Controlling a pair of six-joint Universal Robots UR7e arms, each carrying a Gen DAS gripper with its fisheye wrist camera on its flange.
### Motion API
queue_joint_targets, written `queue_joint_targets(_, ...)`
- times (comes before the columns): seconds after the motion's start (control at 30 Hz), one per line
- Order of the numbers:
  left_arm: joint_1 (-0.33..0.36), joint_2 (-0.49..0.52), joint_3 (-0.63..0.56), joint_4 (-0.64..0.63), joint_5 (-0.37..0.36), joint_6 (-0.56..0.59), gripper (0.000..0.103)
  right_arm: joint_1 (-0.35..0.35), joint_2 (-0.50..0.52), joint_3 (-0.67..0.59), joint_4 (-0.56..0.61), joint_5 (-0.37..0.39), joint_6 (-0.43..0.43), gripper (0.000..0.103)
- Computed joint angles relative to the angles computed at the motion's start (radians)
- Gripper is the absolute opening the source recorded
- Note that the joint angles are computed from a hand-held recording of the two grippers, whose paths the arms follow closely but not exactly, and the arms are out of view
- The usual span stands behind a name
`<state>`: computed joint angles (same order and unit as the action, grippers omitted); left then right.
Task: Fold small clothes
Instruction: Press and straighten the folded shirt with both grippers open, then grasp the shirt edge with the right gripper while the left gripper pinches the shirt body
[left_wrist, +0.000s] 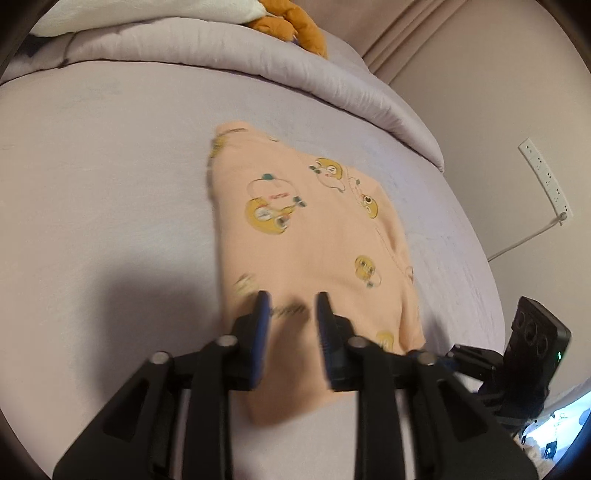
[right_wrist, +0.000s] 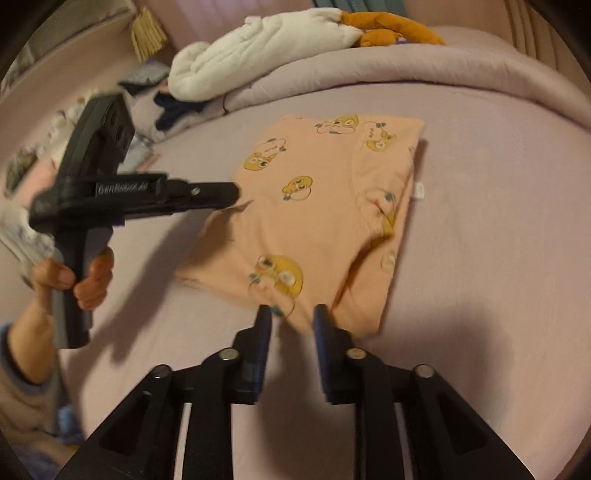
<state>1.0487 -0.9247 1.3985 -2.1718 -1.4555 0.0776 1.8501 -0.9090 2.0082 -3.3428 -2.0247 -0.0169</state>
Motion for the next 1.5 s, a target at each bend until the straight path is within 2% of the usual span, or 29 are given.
queue_joint_targets(0.07,0.014,-0.018,0.010,-0.001,-0.011,-0.013,0.048,-0.016,-0.027,0.047,-0.060,0.056,0.032,0.046)
queue_joint_targets(0.13,0.024,-0.017,0.007,-0.001,-0.020,-0.030,0.048,-0.034,-0.046,0.081,-0.120,0.106,0.071,0.059)
queue_joint_targets(0.2,0.031,-0.012,0.005,-0.001,-0.030,-0.058,0.048,-0.064,-0.063,0.112,-0.186,0.171,0.111,0.063)
queue_joint_targets(0.27,0.050,-0.006,-0.013,0.022,-0.069,-0.087,0.048,-0.093,-0.072,0.131,-0.234,0.224,0.177,0.072)
queue_joint_targets(0.33,0.066,0.010,-0.032,0.044,-0.115,-0.114,0.048,-0.126,-0.073,0.128,-0.242,0.277,0.243,0.077)
queue_joint_targets(0.43,0.074,0.033,-0.047,0.055,-0.155,-0.146,0.049,-0.149,-0.061,0.094,-0.213,0.302,0.313,0.077)
queue_joint_targets(0.57,0.082,0.054,-0.057,0.051,-0.209,-0.161,0.049,-0.168,-0.038,0.027,-0.159,0.335,0.343,0.077)
queue_joint_targets(0.83,0.083,0.102,-0.100,0.050,-0.239,-0.162,0.049,-0.172,-0.010,-0.087,-0.007,0.346,0.330,0.077)
queue_joint_targets(1.1,0.086,0.131,-0.132,0.044,-0.260,-0.162,0.049,-0.184,0.005,-0.116,0.009,0.365,0.311,0.075)
queue_joint_targets(1.2,0.082,0.138,-0.137,0.038,-0.255,-0.158,0.049,-0.184,0.012,-0.130,0.018,0.357,0.293,0.069)
queue_joint_targets(1.33,0.071,0.139,-0.134,0.027,-0.229,-0.153,0.048,-0.189,0.018,-0.134,0.013,0.340,0.280,0.048)
queue_joint_targets(1.37,0.067,0.138,-0.130,0.021,-0.214,-0.151,0.042,-0.192,0.017,-0.131,0.009,0.340,0.277,0.041)
queue_joint_targets(1.4,0.064,0.135,-0.122,0.013,-0.195,-0.150,0.036,-0.195,0.017,-0.130,0.006,0.345,0.273,0.039)
queue_joint_targets(1.5,0.060,0.124,-0.103,-0.007,-0.170,-0.150,0.030,-0.190,0.019,-0.123,-0.011,0.333,0.256,0.031)
